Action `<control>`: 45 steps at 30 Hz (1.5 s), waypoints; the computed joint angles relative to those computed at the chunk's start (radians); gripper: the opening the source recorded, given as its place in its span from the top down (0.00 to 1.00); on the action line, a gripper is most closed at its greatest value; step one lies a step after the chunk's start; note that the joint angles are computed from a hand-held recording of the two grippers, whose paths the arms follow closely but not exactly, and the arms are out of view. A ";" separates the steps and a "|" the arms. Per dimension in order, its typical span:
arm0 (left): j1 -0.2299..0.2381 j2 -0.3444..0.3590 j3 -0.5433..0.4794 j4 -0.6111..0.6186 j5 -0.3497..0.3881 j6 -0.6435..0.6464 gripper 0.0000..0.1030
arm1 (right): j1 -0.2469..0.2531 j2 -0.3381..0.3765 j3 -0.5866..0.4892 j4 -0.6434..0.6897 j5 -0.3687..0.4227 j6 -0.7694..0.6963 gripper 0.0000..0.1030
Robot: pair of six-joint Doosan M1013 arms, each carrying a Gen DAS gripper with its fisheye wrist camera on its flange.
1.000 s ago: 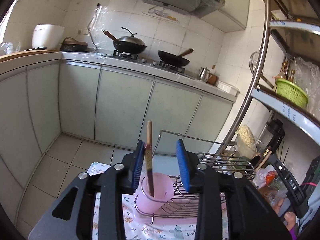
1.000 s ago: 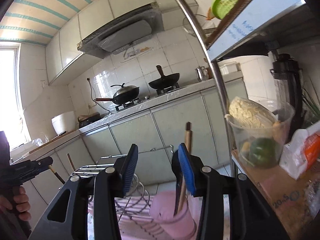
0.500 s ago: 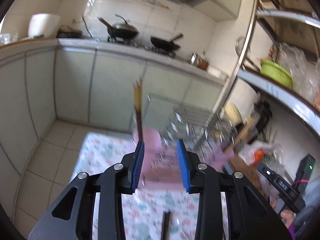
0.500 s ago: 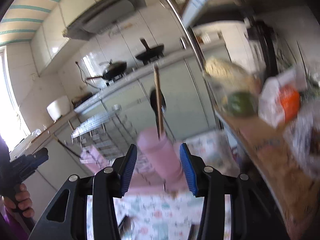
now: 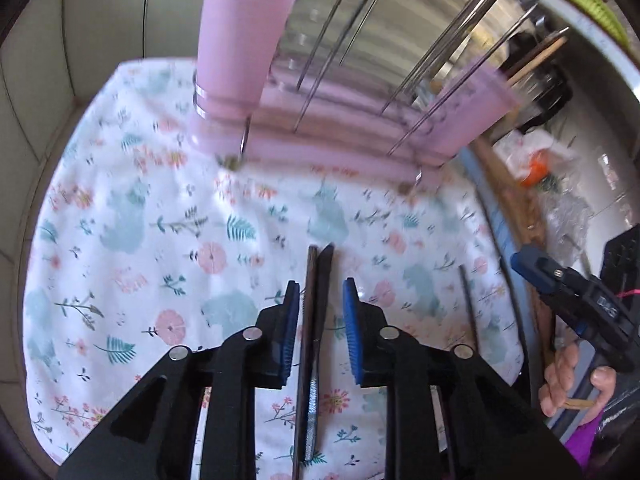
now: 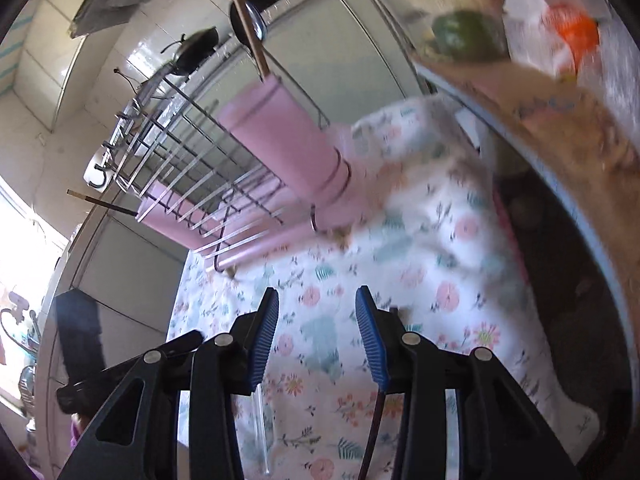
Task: Organize utensils
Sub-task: 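Lower the left tool and grasp a dark chopstick on the cloth, then grasp a thin black utensil with the right tool while the left tool holds the chopstick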
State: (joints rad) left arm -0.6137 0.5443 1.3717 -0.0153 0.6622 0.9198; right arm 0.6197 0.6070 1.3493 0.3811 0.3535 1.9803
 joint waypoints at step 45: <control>0.038 0.050 -0.059 0.055 0.189 -0.123 0.95 | -0.024 0.133 -0.197 -0.127 0.373 0.101 0.72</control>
State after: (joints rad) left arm -0.5753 0.5941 1.3128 0.0393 0.8515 0.7970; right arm 0.5960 0.7395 1.1518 0.2544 0.7264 2.0811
